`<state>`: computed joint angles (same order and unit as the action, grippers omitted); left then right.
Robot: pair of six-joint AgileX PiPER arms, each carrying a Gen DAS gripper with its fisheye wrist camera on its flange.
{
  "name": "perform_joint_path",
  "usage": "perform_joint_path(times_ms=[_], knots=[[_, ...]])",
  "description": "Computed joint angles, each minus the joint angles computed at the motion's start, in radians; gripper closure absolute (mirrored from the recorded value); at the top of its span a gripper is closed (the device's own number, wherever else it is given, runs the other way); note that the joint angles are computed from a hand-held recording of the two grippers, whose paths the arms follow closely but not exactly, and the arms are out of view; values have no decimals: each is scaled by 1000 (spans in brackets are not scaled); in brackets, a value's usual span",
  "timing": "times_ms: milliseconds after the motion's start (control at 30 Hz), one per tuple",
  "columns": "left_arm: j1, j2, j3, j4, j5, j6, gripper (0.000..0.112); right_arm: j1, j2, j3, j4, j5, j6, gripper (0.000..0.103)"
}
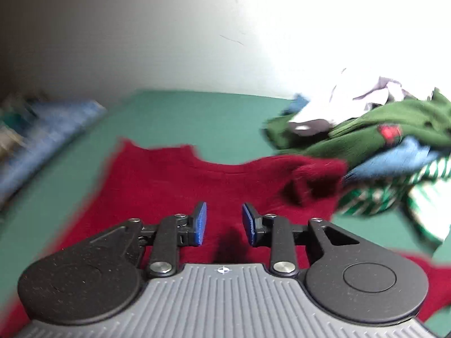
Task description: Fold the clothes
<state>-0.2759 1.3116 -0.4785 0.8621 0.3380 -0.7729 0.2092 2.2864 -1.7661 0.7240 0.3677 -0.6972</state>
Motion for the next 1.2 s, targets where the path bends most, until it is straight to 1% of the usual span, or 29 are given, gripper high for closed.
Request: perform_joint_path(times_ms=[33, 67, 133, 200, 267, 300, 400, 467, 667, 700, 767, 867, 933, 967, 1000, 1133, 1200], knots=[[14, -12, 6, -44, -12, 53, 40, -4, -34, 38, 55, 54, -14, 72], [31, -25, 10, -100, -21, 118, 40, 0, -61, 76, 70, 98, -4, 72], [56, -56, 20, -211, -28, 243, 40, 12, -97, 144, 107, 162, -5, 72], [65, -84, 28, -273, -16, 303, 40, 33, -111, 190, 125, 193, 6, 72], [57, -104, 31, -300, 16, 309, 42, 60, -105, 202, 116, 184, 39, 72], [36, -114, 33, -289, 41, 273, 43, 70, -93, 191, 107, 178, 63, 72], [-71, -134, 37, -212, 138, 87, 45, 92, -50, 131, 64, 183, 151, 69], [-131, -140, 35, -214, 193, 9, 46, 112, -30, 92, -10, 168, 229, 69], [-350, -108, 40, -128, 346, -347, 46, 136, -5, 92, 0, 59, 239, 69], [-376, -109, 42, -119, 367, -401, 46, 138, -2, 90, 0, 49, 240, 69], [-406, -114, 44, -127, 399, -471, 46, 138, 2, 79, -12, 54, 248, 69], [-401, -140, 46, -180, 400, -508, 51, 116, -3, 93, 67, 81, 163, 69], [-403, -148, 48, -209, 388, -533, 55, 98, -8, 111, 132, 97, 87, 70], [-406, -146, 47, -213, 381, -551, 62, 90, -11, 120, 162, 104, 51, 70], [-407, -143, 47, -209, 375, -573, 66, 84, -10, 122, 180, 113, 30, 70], [-407, -148, 53, -211, 358, -642, 74, 76, 12, 88, 196, 135, 21, 70], [-406, -157, 58, -220, 353, -668, 87, 76, 24, 69, 198, 138, 28, 71]])
